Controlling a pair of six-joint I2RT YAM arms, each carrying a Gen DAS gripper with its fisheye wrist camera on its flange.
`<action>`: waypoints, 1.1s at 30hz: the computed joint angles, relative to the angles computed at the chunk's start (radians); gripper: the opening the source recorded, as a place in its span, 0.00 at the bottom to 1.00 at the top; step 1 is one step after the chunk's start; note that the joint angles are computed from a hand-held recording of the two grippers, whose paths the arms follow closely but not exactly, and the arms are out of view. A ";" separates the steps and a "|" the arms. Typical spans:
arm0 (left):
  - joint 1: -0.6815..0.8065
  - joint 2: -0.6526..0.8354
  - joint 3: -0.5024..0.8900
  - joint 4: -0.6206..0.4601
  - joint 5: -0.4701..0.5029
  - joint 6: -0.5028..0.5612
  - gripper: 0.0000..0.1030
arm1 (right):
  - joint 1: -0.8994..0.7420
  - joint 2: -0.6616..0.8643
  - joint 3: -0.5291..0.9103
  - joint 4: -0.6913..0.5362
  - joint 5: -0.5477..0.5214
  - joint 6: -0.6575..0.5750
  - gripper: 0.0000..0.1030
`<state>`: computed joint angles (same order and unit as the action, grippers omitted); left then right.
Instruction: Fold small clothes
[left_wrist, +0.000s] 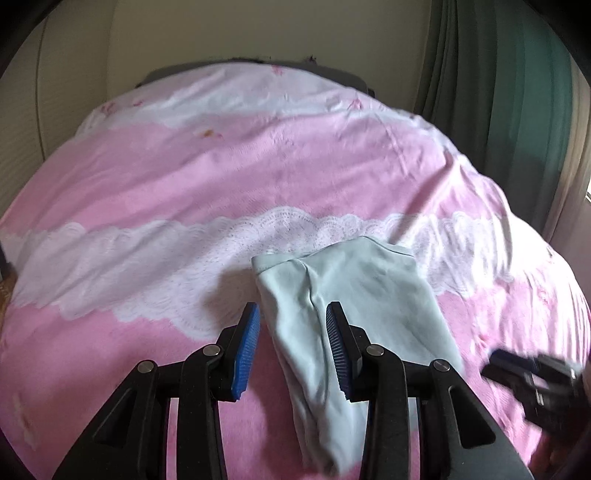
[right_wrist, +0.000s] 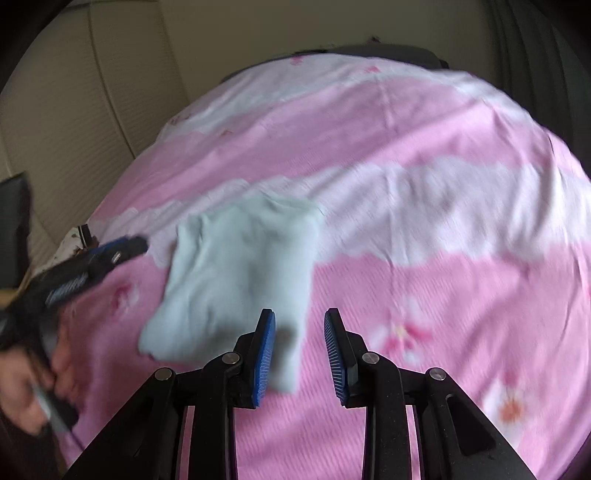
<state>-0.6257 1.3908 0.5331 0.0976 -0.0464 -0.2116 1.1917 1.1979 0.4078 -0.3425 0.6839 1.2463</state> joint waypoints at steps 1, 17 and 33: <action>0.004 0.035 0.021 0.001 -0.001 0.006 0.33 | 0.014 -0.005 -0.019 0.009 -0.004 0.029 0.29; 0.062 0.280 0.148 0.052 0.001 0.052 0.06 | 0.091 0.248 -0.018 0.215 0.009 0.092 0.10; -0.045 -0.008 -0.007 -0.050 -0.119 -0.011 0.31 | 0.162 0.161 -0.038 0.079 0.067 0.206 0.44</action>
<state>-0.6703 1.3825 0.5259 0.0474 -0.1657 -0.2228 1.3541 1.3588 0.3694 -0.2634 0.7511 1.4523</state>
